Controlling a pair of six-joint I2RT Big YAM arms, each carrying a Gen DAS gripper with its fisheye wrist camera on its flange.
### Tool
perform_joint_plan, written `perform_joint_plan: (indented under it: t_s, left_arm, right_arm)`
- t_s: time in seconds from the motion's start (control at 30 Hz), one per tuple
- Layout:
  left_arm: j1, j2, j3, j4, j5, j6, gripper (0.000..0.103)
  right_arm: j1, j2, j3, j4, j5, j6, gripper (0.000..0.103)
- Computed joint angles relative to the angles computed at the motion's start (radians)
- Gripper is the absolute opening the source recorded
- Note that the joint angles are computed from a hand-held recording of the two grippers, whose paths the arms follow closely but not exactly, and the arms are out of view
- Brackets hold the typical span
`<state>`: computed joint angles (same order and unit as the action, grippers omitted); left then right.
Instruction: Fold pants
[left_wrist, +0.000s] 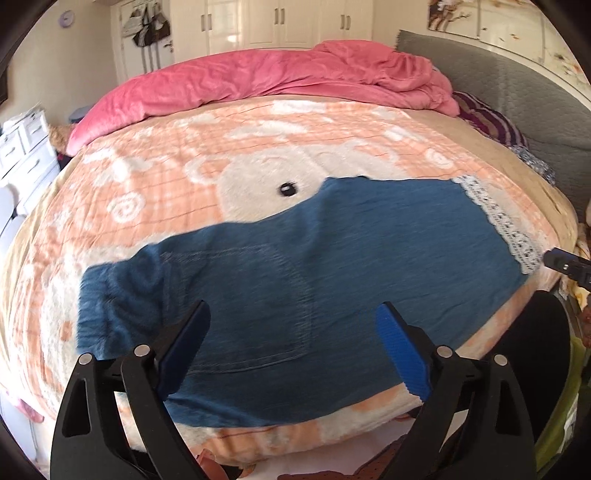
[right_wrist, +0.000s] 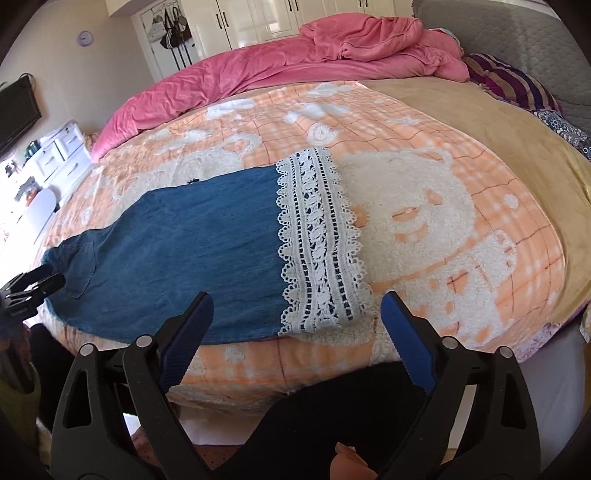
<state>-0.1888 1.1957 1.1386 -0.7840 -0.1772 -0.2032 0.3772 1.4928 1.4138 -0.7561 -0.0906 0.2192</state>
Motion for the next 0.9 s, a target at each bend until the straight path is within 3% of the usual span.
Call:
perform_joint_plan:
  t_s: [0.23,0.37,0.6,0.73,0.83,0.9]
  left_arm:
    - [-0.081,0.136,0.148,0.007,0.028,0.082,0.096]
    - [-0.122,0.274,0.305,-0.02,0.093,0.158,0.097]
    - [-0.157,0.59,0.697,-0.175,0.183,0.269,0.097]
    - [-0.171,0.736,0.887,-0.262,0.171,0.334,0.097]
    - [-0.169,0.818,0.996,-0.315,0.2,0.362,0.097]
    - [-0.164,0.871,1.074,-0.358,0.232,0.361,0.097]
  right_arm:
    - [-0.027,0.0,-0.021,0.038,-0.039,0.057,0.088]
    - [-0.051,0.014,-0.025,0.052,-0.088,0.094,0.088]
    - [-0.063,0.076,0.026,0.034,-0.138,0.101,0.088]
    - [-0.057,0.109,0.056,0.025,-0.144,0.098,0.088]
    - [-0.051,0.129,0.069,0.002,-0.143,0.092,0.082]
    - [-0.045,0.129,0.064,0.006,-0.122,0.083,0.072]
